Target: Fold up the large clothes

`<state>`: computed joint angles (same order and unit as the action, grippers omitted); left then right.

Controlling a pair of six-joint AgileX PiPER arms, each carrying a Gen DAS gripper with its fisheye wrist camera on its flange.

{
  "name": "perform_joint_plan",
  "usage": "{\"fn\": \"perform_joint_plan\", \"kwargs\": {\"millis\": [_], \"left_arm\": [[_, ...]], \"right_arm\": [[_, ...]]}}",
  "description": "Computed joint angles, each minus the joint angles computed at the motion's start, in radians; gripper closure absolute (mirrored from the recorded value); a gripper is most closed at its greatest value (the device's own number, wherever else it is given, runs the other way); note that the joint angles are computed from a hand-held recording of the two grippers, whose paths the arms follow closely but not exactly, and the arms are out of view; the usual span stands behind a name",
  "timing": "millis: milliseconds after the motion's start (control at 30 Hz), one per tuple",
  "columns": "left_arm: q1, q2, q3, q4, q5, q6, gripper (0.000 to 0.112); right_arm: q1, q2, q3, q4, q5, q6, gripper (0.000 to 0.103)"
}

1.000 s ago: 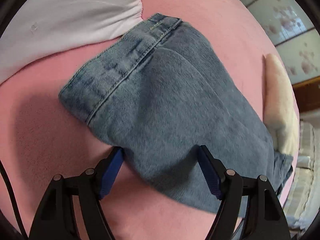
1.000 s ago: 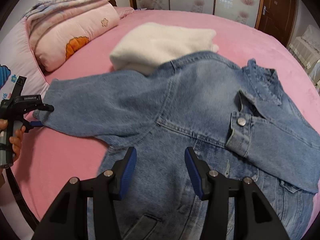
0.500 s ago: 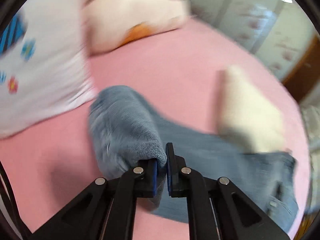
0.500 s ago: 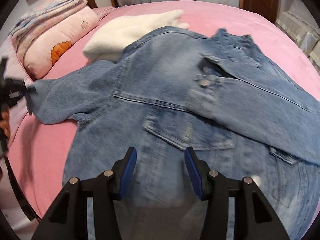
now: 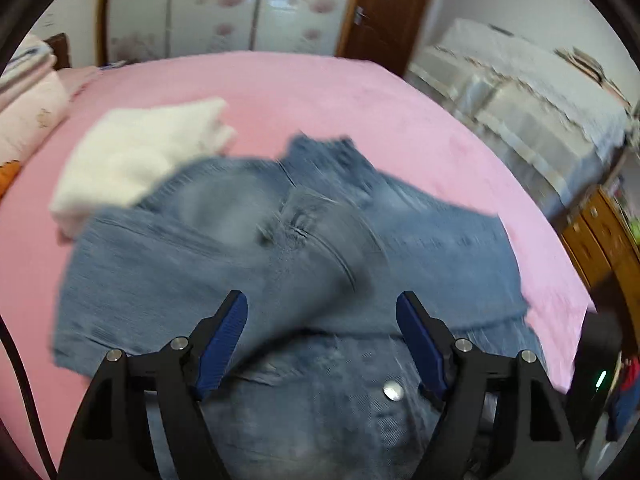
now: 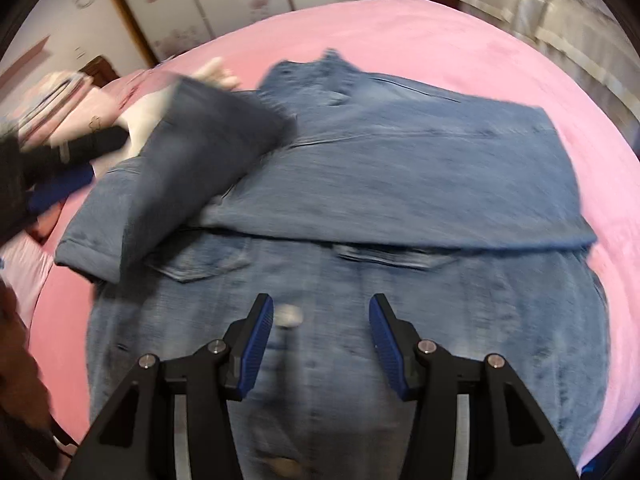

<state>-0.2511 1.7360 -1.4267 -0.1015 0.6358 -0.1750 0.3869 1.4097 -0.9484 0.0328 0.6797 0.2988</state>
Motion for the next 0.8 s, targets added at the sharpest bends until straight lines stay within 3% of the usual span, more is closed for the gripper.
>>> {"fn": "perform_joint_plan", "kwargs": {"millis": [167,333,500,633,800], "left_arm": [[0.028,-0.100,0.175,-0.039,-0.046,-0.001,0.037],[0.131,-0.303,0.404,-0.048,-0.090,0.001,0.037],[0.246,-0.439,0.532,0.043,-0.085,-0.050,0.037],[0.280,-0.448,0.583,0.200,-0.093,-0.167,0.037],[0.360,-0.415,0.606,0.153,-0.105,-0.103,0.037]], "right_arm": [[-0.101,-0.020,0.052,0.079,-0.009,-0.111,0.053],[-0.160,0.001,0.058,0.269,-0.019,-0.269,0.053],[-0.189,0.021,0.060,0.524,-0.005,-0.465,0.041],[-0.196,0.094,0.038,0.674,-0.023,-0.568,0.041],[-0.188,0.192,-0.012,0.745,-0.069,-0.608,0.042]]}}
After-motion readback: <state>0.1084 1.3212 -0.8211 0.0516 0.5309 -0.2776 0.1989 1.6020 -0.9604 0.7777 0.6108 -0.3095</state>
